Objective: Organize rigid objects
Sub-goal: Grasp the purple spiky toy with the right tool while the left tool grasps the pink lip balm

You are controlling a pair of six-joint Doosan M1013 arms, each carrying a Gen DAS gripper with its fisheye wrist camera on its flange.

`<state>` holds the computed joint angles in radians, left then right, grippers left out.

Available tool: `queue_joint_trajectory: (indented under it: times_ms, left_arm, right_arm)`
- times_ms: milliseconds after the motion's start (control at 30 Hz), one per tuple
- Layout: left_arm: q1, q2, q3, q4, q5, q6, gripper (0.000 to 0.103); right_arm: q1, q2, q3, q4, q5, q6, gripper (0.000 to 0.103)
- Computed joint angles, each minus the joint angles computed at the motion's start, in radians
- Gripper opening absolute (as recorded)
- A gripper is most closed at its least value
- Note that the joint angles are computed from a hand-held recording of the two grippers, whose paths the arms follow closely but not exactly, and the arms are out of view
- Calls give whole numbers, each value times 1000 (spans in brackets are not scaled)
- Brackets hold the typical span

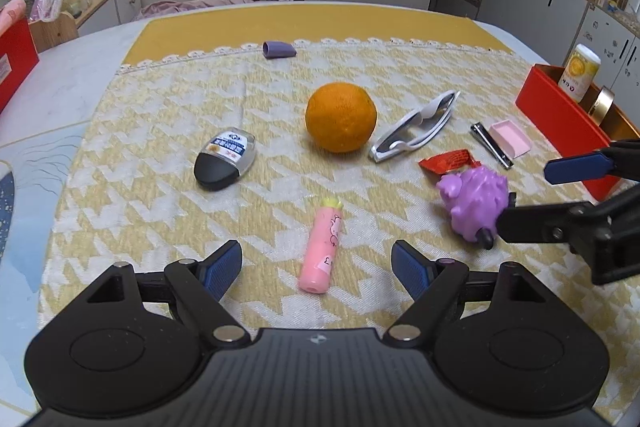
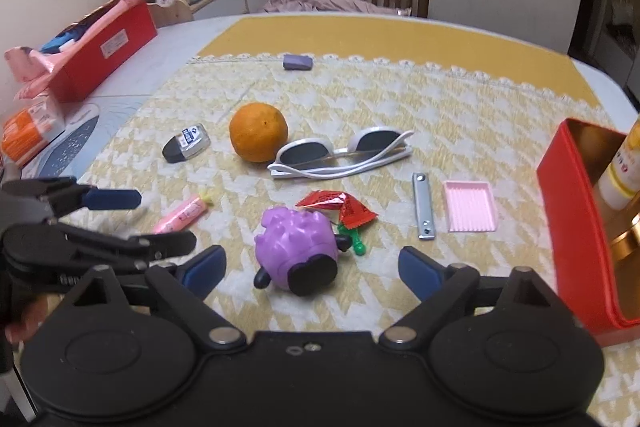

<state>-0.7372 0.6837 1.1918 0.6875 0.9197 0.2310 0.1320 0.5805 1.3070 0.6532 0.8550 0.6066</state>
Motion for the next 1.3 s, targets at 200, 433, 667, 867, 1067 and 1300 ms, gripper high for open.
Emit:
queue_joint_trajectory:
  times_ms: [200,433,667,867,1067,1300]
  left_arm:
    - [7,6,-1,-3,-21,13,79]
    - [9,23,-25,-10,-5,58,61]
    - [9,28,-38,-11,4,76,34]
    - [7,33,-46,-13,11,90,17]
    - [2,40,-59,-7,33,104,16]
    - [-2,35,-63,-21,26,97,15]
  right_arm:
    - [13,22,-25,-29,26,77,85]
    - [18,37,-42,-46,53,131,79]
    - [20,44,-49,-56,50,163,68]
    - [19,45,-50,-61,60,173,55]
    - [16,36,-34,-49,45,146,51]
    - [0,26,-22,-20,52,128,51]
